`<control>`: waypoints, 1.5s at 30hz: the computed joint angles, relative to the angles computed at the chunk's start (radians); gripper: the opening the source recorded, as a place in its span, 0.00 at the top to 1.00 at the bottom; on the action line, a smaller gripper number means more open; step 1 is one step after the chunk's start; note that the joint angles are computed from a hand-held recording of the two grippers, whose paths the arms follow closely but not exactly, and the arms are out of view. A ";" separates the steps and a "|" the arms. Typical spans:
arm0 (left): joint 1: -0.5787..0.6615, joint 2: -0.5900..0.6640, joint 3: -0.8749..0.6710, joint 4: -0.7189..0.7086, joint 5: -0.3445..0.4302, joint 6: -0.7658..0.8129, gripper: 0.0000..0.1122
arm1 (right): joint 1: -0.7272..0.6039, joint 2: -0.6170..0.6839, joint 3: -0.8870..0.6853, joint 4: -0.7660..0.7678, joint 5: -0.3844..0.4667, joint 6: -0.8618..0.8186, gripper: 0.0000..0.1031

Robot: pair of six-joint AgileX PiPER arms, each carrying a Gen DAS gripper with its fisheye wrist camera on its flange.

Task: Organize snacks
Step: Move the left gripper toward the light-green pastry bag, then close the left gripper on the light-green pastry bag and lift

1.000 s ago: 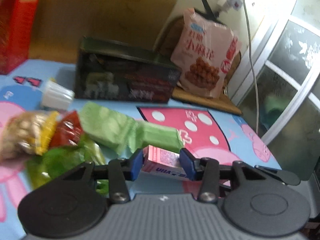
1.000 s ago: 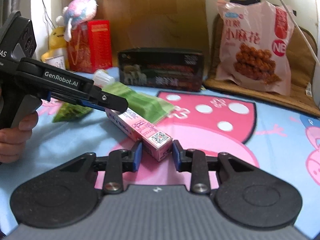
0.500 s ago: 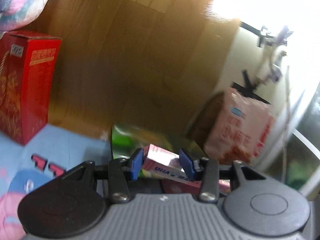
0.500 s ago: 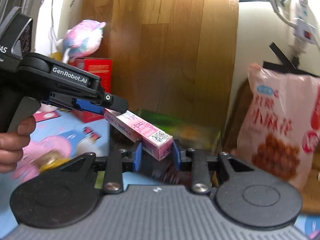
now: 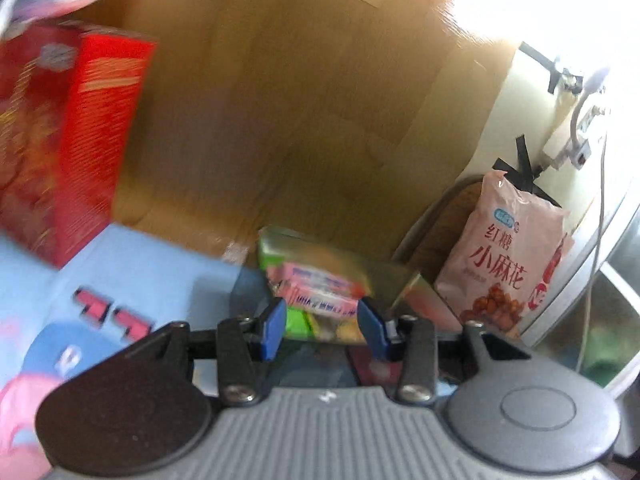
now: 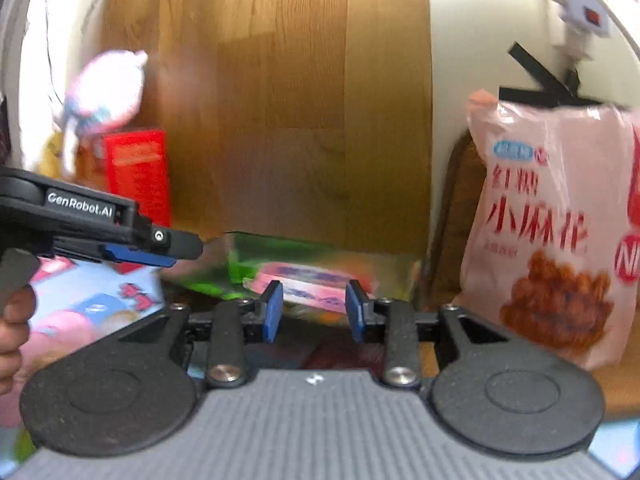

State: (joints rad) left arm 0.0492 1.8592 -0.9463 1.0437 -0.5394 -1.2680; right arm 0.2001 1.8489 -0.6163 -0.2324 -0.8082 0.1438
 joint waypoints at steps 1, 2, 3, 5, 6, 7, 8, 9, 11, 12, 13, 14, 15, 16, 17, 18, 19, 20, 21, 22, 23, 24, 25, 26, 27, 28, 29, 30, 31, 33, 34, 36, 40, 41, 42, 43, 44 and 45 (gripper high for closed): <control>0.019 -0.017 0.033 0.015 -0.019 -0.007 0.65 | -0.019 -0.008 0.029 -0.067 -0.016 0.052 0.53; 0.038 -0.037 0.074 0.026 -0.043 -0.008 0.65 | -0.029 -0.012 0.054 -0.125 -0.026 0.092 0.50; 0.051 -0.053 0.111 0.031 -0.065 -0.008 0.65 | -0.033 -0.010 0.070 -0.177 -0.026 0.127 0.46; 0.083 -0.080 0.192 0.052 -0.120 -0.002 0.65 | -0.020 0.005 0.068 -0.241 0.013 0.173 0.46; 0.098 -0.095 0.239 0.057 -0.154 0.014 0.65 | 0.005 0.012 0.069 -0.237 0.038 0.159 0.45; 0.112 -0.107 0.278 0.062 -0.183 0.032 0.65 | 0.029 0.019 0.054 -0.249 0.074 0.152 0.40; 0.133 -0.122 0.327 0.071 -0.218 0.057 0.65 | 0.046 0.020 0.047 -0.278 0.105 0.145 0.36; 0.148 -0.132 0.366 0.081 -0.249 0.081 0.65 | 0.070 0.021 0.044 -0.280 0.129 0.115 0.28; 0.159 -0.141 0.434 0.088 -0.290 0.129 0.65 | 0.127 0.034 0.061 -0.179 0.114 -0.031 0.25; 0.158 -0.139 0.457 0.097 -0.297 0.147 0.65 | 0.146 0.036 0.062 -0.156 0.121 -0.069 0.29; 0.156 -0.131 0.478 0.084 -0.304 0.179 0.64 | 0.152 0.036 0.056 -0.173 0.139 -0.067 0.44; 0.164 -0.131 0.519 0.032 -0.333 0.246 0.64 | 0.137 0.033 0.048 -0.230 0.153 -0.025 0.53; 0.161 -0.136 0.535 0.010 -0.335 0.274 0.64 | 0.141 0.028 0.043 -0.255 0.169 0.001 0.57; 0.169 -0.137 0.536 0.028 -0.339 0.264 0.64 | 0.153 0.010 0.050 -0.241 0.189 -0.013 0.59; 0.180 -0.136 0.533 0.049 -0.344 0.248 0.64 | 0.172 -0.005 0.069 -0.187 0.192 -0.061 0.60; 0.182 -0.139 0.535 0.047 -0.337 0.247 0.64 | 0.186 -0.020 0.087 -0.143 0.193 -0.088 0.63; 0.176 -0.145 0.539 0.031 -0.320 0.254 0.64 | 0.192 -0.023 0.090 -0.119 0.195 -0.094 0.64; 0.171 -0.148 0.545 0.012 -0.312 0.270 0.64 | 0.197 -0.032 0.106 -0.090 0.190 -0.103 0.65; 0.170 -0.147 0.553 -0.004 -0.312 0.290 0.64 | 0.190 -0.041 0.128 -0.067 0.171 -0.115 0.67; 0.173 -0.151 0.566 -0.010 -0.316 0.306 0.65 | 0.178 -0.042 0.147 -0.050 0.146 -0.129 0.67; 0.167 -0.151 0.571 -0.024 -0.313 0.324 0.65 | 0.176 -0.048 0.172 -0.017 0.123 -0.154 0.68; 0.155 -0.156 0.578 -0.052 -0.302 0.351 0.66 | 0.175 -0.062 0.212 0.011 0.092 -0.176 0.68; 0.137 -0.161 0.581 -0.083 -0.289 0.375 0.67 | 0.165 -0.065 0.235 0.000 0.065 -0.170 0.69; 0.117 -0.164 0.586 -0.124 -0.276 0.408 0.68 | 0.145 -0.081 0.280 -0.034 0.023 -0.154 0.70; 0.099 -0.163 0.586 -0.156 -0.268 0.434 0.68 | 0.128 -0.097 0.323 -0.066 -0.015 -0.146 0.71; 0.088 -0.162 0.588 -0.183 -0.266 0.457 0.68 | 0.120 -0.114 0.348 -0.104 -0.026 -0.128 0.72; 0.080 -0.161 0.589 -0.205 -0.264 0.475 0.68 | 0.098 -0.128 0.378 -0.159 -0.052 -0.113 0.72; 0.077 -0.162 0.587 -0.213 -0.262 0.479 0.68 | 0.058 -0.141 0.414 -0.250 -0.087 -0.091 0.75; 0.079 -0.163 0.584 -0.206 -0.261 0.467 0.68 | 0.026 -0.147 0.440 -0.322 -0.114 -0.073 0.75; 0.099 -0.165 0.577 -0.163 -0.262 0.417 0.68 | -0.003 -0.164 0.480 -0.387 -0.143 -0.055 0.75; 0.113 -0.168 0.573 -0.131 -0.265 0.385 0.67 | 0.000 -0.171 0.498 -0.371 -0.154 -0.062 0.75; 0.144 -0.175 0.574 -0.071 -0.284 0.336 0.67 | 0.046 -0.155 0.539 -0.221 -0.217 -0.129 0.71; 0.157 -0.211 0.599 -0.031 -0.293 0.321 0.66 | 0.086 -0.102 0.577 -0.012 -0.327 -0.131 0.58; 0.155 -0.219 0.603 -0.021 -0.293 0.317 0.66 | 0.058 -0.079 0.578 -0.023 -0.355 -0.113 0.57; 0.150 -0.226 0.605 -0.014 -0.292 0.314 0.66 | 0.043 -0.071 0.582 -0.027 -0.369 -0.103 0.56; 0.139 -0.232 0.607 -0.010 -0.291 0.315 0.66 | 0.029 -0.066 0.591 -0.036 -0.383 -0.099 0.56; 0.121 -0.238 0.607 -0.014 -0.287 0.323 0.66 | 0.017 -0.059 0.597 -0.048 -0.395 -0.098 0.55; 0.096 -0.243 0.604 -0.026 -0.277 0.332 0.65 | 0.012 -0.054 0.603 -0.057 -0.405 -0.099 0.52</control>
State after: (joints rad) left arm 0.1450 1.6164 -0.3419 1.0177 -0.8167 -0.9363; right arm 0.2125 1.7949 -0.0132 -0.2891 -1.2131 0.0444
